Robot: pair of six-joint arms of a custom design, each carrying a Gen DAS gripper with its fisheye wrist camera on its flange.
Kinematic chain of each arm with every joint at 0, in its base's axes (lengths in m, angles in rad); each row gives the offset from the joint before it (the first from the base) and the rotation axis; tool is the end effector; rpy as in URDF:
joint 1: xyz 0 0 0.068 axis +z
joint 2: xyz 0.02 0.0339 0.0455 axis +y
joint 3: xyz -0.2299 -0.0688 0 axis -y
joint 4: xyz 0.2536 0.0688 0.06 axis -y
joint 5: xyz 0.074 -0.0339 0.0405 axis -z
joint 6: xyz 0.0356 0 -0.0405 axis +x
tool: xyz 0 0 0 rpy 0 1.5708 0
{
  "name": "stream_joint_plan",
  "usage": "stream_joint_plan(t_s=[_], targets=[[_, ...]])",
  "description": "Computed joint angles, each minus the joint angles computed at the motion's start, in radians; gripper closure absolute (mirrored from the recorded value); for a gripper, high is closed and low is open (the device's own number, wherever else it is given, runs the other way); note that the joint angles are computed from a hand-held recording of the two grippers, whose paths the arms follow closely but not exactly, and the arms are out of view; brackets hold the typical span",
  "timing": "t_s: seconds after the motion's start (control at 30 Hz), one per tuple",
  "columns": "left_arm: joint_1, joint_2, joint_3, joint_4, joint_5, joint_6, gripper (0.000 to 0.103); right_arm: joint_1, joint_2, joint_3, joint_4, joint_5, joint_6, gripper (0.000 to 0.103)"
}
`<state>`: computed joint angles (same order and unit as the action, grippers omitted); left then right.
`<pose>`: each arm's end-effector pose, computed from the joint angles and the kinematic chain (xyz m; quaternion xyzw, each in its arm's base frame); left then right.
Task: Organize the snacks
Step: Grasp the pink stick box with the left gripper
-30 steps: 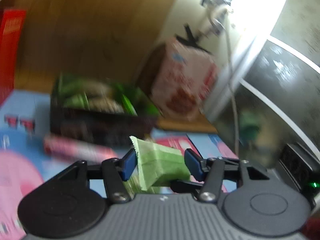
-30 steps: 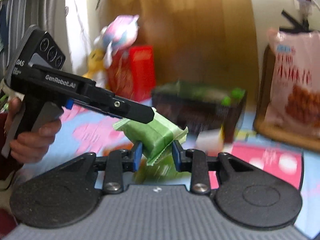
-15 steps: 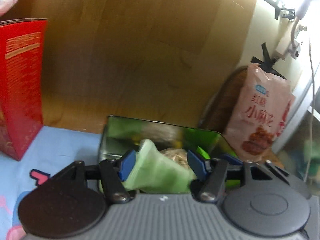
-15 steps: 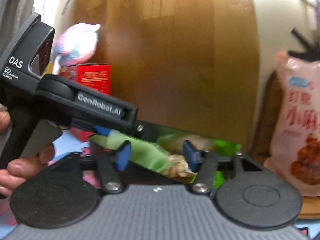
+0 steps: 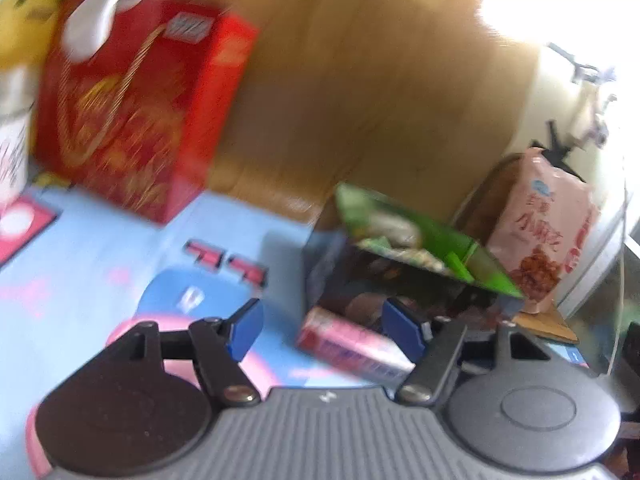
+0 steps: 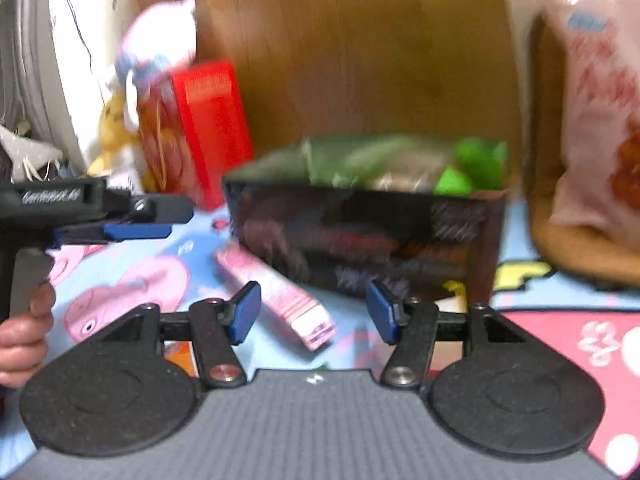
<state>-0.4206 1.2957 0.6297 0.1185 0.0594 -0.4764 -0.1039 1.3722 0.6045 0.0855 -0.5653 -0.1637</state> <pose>0.2616 -0.1193 0.1682 -0.0098 0.8716 -0.2355 0.4298 0.2800 -0.0100 0.1403 -0.1457 0.8631 0.1945 0.4427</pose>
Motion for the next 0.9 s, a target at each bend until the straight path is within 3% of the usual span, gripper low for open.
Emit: stream_joint_plan(t_s=[0.07,0.1,0.2,0.27,0.33,0.4,0.43,0.47,0.6,0.7,0.9], targets=[[0.040,0.023,0.013,-0.009,0.061,-0.021,0.036,0.058,0.005,0.032,-0.053,0.055,-0.046,0.048],[0.058,0.036,0.024,-0.016,0.082,-0.022,0.036,0.085,0.024,0.061,-0.104,0.075,-0.086,0.064],[0.089,0.140,0.117,-0.055,0.103,0.010,0.033,0.175,0.043,0.071,-0.105,0.189,-0.149,0.065],[0.080,0.218,0.187,-0.085,0.071,0.039,0.033,0.209,0.021,0.067,-0.124,0.199,-0.178,0.071],[0.086,0.265,0.224,-0.098,0.071,0.068,0.042,0.231,-0.016,0.048,-0.152,0.170,-0.207,0.078],[0.102,0.267,0.213,-0.082,0.094,0.089,0.050,0.287,-0.077,-0.003,-0.138,0.208,-0.250,0.079],[0.115,0.255,0.197,-0.072,0.122,0.095,0.061,0.315,-0.107,-0.028,-0.134,0.226,-0.266,0.079],[0.128,0.237,0.184,-0.083,0.144,0.101,0.060,0.335,-0.132,-0.046,-0.132,0.241,-0.271,0.079],[0.155,0.080,0.067,-0.132,0.134,0.143,0.059,0.393,-0.242,-0.109,-0.172,0.235,-0.252,0.078],[0.187,-0.112,-0.056,-0.213,0.163,0.194,0.058,0.427,-0.354,-0.163,-0.245,0.186,-0.332,0.077],[0.234,-0.675,-0.307,-0.521,0.285,0.177,0.057,0.289,-0.676,-0.241,-0.624,-0.069,-0.595,0.072]])
